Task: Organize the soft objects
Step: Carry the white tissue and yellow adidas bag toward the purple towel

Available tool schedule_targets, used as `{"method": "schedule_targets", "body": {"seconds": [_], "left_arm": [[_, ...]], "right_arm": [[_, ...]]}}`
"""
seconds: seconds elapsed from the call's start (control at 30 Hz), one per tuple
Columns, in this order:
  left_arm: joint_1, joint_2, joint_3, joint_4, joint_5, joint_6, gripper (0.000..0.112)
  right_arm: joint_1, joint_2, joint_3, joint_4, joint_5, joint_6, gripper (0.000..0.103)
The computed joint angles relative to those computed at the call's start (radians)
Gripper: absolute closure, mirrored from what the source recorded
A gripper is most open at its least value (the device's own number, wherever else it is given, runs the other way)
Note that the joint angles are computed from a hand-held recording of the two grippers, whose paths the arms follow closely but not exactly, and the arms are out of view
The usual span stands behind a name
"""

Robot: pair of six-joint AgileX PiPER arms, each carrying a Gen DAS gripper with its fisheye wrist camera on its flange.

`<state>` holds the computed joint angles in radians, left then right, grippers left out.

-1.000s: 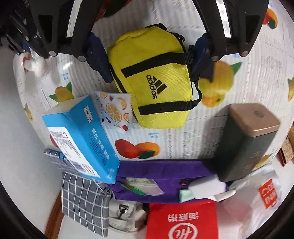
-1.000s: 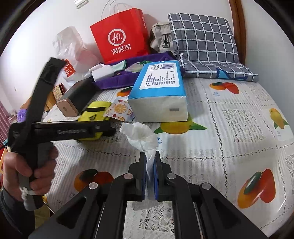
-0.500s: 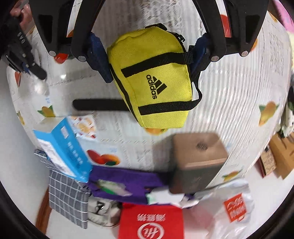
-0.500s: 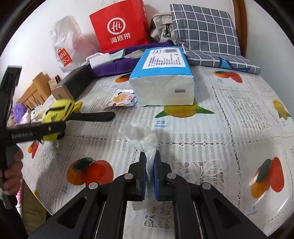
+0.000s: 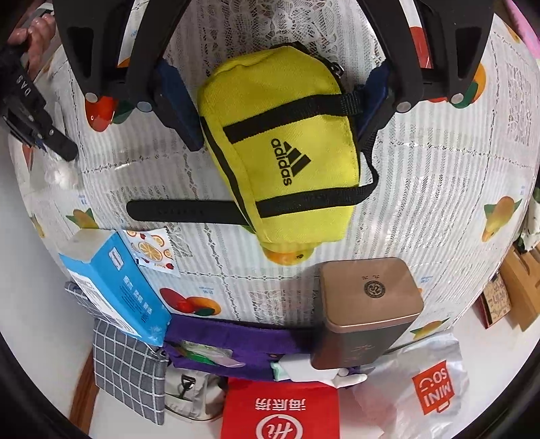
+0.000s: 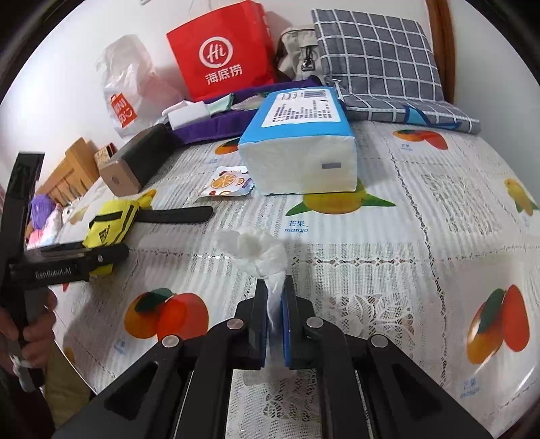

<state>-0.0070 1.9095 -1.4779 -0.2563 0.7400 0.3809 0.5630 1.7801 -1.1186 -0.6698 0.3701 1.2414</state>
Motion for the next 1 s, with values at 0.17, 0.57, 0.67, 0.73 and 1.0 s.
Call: {"method": "schedule_targets", "body": {"seconds": [0.17,0.57,0.67,0.73,1.0], "left_arm": [[-0.005,-0.008,0.018,0.005,-0.024,-0.003,0.028],[-0.012,-0.016,0.035,0.020,-0.045,0.020,0.028],[-0.003,-0.013,0.032,-0.001,-0.032,0.076,0.028],[0.012,-0.003,0.005,-0.026,0.012,0.112,0.028],[0.039,0.032,-0.078,-0.041,0.102,0.124,0.031]], "right_arm": [[-0.017,-0.012,0.029,0.010,-0.051,0.001,0.095],[0.026,0.021,-0.062,0.074,0.095,-0.107,0.095],[0.011,0.015,-0.050,0.110,0.071,-0.132,0.095],[0.009,0.014,-0.050,0.121,0.067,-0.146,0.095],[-0.023,0.029,-0.119,0.297,0.127,-0.347,0.095]]}}
